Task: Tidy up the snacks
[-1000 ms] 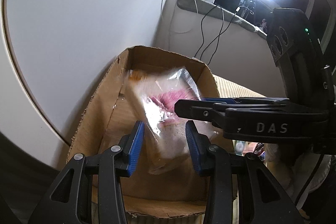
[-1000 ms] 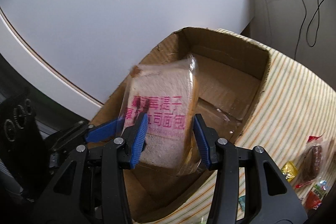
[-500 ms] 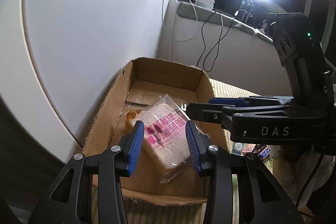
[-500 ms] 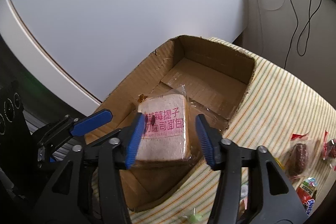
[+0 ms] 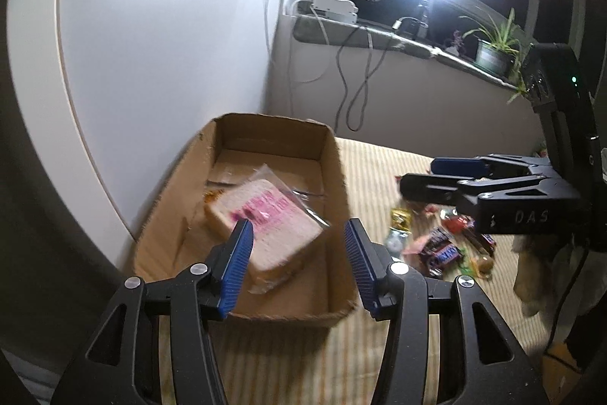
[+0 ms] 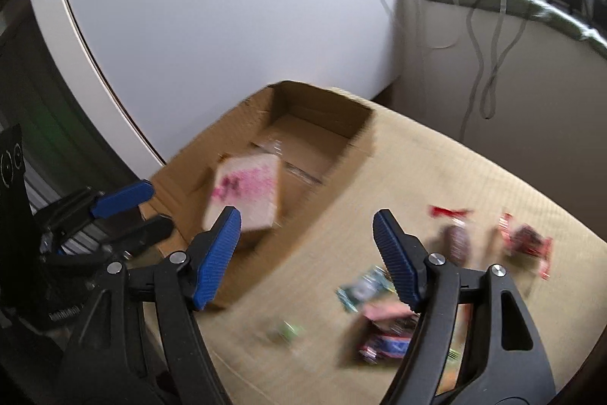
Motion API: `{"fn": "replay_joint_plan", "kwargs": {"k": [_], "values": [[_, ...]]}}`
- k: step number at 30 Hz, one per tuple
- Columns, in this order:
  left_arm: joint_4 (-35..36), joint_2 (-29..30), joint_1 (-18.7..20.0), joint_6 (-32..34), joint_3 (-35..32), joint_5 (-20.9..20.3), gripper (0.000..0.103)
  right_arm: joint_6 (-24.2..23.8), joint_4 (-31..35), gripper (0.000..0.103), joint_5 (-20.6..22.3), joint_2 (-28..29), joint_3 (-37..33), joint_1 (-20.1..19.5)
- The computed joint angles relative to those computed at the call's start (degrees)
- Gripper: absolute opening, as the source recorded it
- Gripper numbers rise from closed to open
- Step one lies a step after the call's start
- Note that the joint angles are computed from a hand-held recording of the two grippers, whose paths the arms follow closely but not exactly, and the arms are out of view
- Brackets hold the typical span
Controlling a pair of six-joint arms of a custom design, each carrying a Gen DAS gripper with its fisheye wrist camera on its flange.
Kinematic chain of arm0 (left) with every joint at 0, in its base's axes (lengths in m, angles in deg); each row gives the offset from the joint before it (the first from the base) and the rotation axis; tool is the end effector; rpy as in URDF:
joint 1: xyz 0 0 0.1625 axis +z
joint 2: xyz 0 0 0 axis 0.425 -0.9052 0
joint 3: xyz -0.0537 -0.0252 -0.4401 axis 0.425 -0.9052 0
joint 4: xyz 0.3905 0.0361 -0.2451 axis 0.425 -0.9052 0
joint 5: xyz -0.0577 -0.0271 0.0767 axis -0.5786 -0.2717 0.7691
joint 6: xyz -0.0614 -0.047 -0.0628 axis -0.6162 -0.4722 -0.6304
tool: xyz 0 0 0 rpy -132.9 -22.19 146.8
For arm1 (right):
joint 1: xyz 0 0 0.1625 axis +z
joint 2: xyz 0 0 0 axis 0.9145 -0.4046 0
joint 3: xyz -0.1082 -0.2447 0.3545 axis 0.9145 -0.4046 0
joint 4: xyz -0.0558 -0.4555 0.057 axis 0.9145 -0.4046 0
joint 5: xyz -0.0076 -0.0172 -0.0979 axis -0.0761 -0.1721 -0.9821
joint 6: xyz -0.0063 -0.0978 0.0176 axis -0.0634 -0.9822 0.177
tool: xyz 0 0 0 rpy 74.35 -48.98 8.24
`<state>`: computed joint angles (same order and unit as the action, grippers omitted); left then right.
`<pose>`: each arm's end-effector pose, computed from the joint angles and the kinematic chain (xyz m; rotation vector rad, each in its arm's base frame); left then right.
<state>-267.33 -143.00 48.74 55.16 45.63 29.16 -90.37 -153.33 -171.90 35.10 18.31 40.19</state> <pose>0.0134 -0.6584 0.2524 0.2678 2.2408 -1.1404 0.3497 -0.7917 -0.0757 1.2185 -2.5680 0.4612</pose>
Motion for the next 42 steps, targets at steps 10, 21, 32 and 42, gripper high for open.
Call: {"fn": "replay_joint_plan", "kwargs": {"k": [10, 21, 32, 42], "values": [[3.8, 1.3, -1.4, -2.9, 2.7, -3.8, 0.049, -1.7, -9.2, 0.075, -5.7, -7.4, 10.5, -4.3], [11.0, 5.8, -2.2, -3.1, -0.9, -6.7, 0.049, -4.9, -13.8, 0.075, -13.4, -10.3, 15.7, -8.4], [20.6, 12.0, -1.8, -0.6, -10.1, -8.7, 0.044, -1.2, -5.4, 0.070, -9.6, -9.1, 11.0, -10.4], [27.1, 14.7, -1.1, 1.3, -15.0, -7.6, 0.044, -0.2, 1.1, 0.062, -8.3, -6.6, 6.5, -10.7]]}}
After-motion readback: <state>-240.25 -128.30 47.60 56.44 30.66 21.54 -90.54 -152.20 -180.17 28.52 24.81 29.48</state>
